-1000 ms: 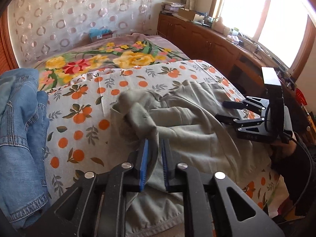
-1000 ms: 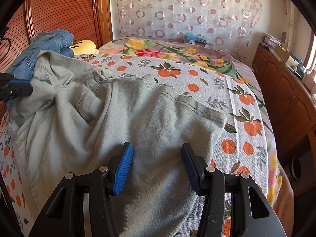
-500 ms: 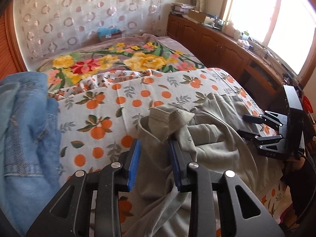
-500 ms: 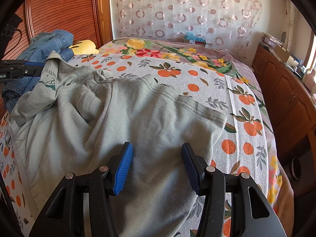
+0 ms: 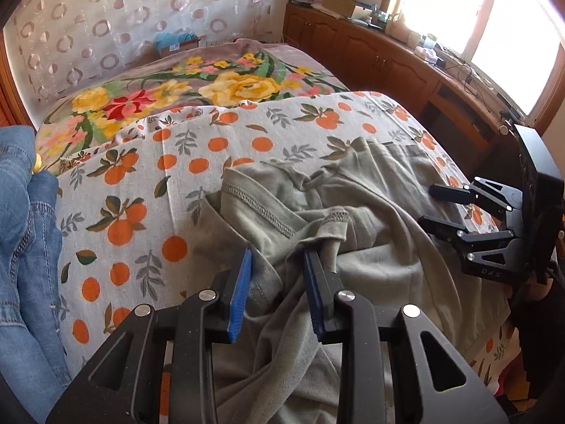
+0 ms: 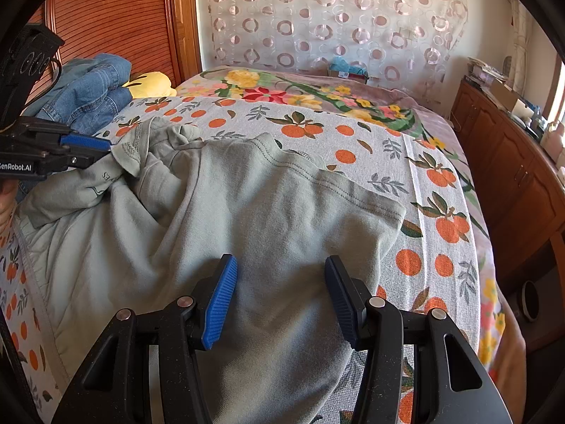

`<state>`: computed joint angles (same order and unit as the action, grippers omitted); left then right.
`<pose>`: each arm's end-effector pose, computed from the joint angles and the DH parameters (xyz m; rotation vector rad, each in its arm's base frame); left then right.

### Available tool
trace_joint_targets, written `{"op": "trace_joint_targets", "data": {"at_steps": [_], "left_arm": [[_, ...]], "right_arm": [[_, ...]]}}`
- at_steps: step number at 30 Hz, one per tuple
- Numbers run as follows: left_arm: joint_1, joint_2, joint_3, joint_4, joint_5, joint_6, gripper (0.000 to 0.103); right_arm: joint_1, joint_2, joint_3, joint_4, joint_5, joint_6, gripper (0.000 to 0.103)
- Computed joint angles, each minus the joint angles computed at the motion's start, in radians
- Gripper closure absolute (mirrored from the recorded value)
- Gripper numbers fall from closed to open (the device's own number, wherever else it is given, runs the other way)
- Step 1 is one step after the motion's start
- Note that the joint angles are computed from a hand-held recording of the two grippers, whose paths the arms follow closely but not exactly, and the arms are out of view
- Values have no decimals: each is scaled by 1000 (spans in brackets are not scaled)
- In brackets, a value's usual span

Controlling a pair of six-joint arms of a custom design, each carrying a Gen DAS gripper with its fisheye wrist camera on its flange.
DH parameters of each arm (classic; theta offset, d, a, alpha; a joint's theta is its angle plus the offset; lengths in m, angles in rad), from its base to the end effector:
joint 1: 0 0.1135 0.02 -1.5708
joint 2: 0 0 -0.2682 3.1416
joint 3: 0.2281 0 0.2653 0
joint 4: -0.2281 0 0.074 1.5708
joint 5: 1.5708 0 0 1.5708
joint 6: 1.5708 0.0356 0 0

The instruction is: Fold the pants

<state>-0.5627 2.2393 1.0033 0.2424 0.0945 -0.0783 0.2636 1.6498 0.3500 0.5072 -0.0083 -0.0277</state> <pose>0.3260 -0.2096 0.0079 0.6590 2.5151 -0.3598 0.2365 0.0641 0.0699 -0.3475 2.3412 0.1239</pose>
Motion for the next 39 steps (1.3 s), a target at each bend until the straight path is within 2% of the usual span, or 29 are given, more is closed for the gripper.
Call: {"op": "trace_joint_targets", "data": {"at_steps": [13, 15, 20, 25, 31, 33, 37, 39], "left_arm": [[-26, 35, -32, 63, -40, -12, 73], [-29, 12, -61, 97, -38, 0, 91], [4, -109, -156, 190, -79, 13, 99], [61, -196, -168, 164, -70, 25, 99], [110, -275, -182, 169, -128, 55, 99], [113, -256, -159, 123, -114, 62, 97], [87, -204, -143, 102, -105, 78, 82], [75, -177, -132, 102, -97, 81, 70]], "right_arm": [[-1, 0, 0, 0, -1, -1, 49], [-2, -1, -1, 0, -2, -1, 49], [-2, -1, -1, 0, -2, -2, 49], [-3, -1, -1, 0, -3, -2, 49], [-3, -1, -1, 0, -4, -3, 49], [-3, -1, -1, 0, -4, -3, 49], [-4, -2, -1, -1, -4, -4, 49], [-4, -2, -1, -1, -5, -4, 49]]}}
